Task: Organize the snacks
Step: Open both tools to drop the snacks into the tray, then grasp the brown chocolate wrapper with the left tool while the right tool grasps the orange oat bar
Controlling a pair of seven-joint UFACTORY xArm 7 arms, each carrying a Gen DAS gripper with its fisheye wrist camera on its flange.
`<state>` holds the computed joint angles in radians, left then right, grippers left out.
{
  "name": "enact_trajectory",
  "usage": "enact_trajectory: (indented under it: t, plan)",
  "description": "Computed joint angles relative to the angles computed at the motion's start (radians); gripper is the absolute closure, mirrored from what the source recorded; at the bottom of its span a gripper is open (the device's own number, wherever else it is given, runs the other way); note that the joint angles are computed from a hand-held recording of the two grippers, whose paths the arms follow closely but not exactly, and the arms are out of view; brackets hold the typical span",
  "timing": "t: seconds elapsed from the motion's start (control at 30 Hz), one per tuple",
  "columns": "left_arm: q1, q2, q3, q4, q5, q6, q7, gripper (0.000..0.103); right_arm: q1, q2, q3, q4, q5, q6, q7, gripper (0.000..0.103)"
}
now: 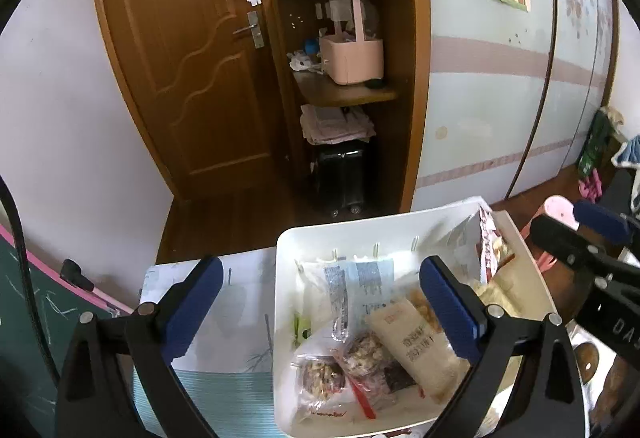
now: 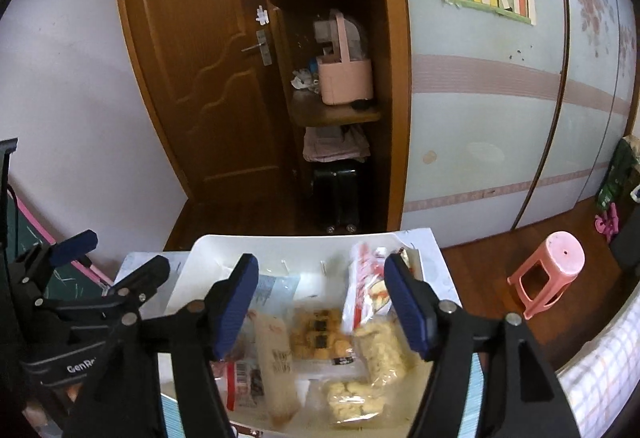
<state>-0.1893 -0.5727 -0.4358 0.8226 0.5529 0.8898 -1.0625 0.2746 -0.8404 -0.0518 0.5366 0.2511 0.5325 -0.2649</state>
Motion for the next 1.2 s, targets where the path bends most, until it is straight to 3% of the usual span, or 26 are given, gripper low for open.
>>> enact_trajectory:
  t: [0.43,1.03,1.2]
  plan:
    - [-0.059,-0.089,-0.043,-0.003,-0.052,0.091,0.036,0.005,-0.028,-0.108,0.009,-0.026,-0.034,0.111,0.006,0.037]
    - [-0.111,-0.360,-0.161,0.048,-0.209,0.316,0.114,0.001,-0.071,-0.473,-0.033,-0.022,-0.037,0.490,-0.006,0.037]
    - [-0.120,-0.421,-0.192,0.037,-0.264,0.346,0.131,0.001,-0.087,-0.563,-0.040,-0.039,-0.033,0.579,-0.017,0.031]
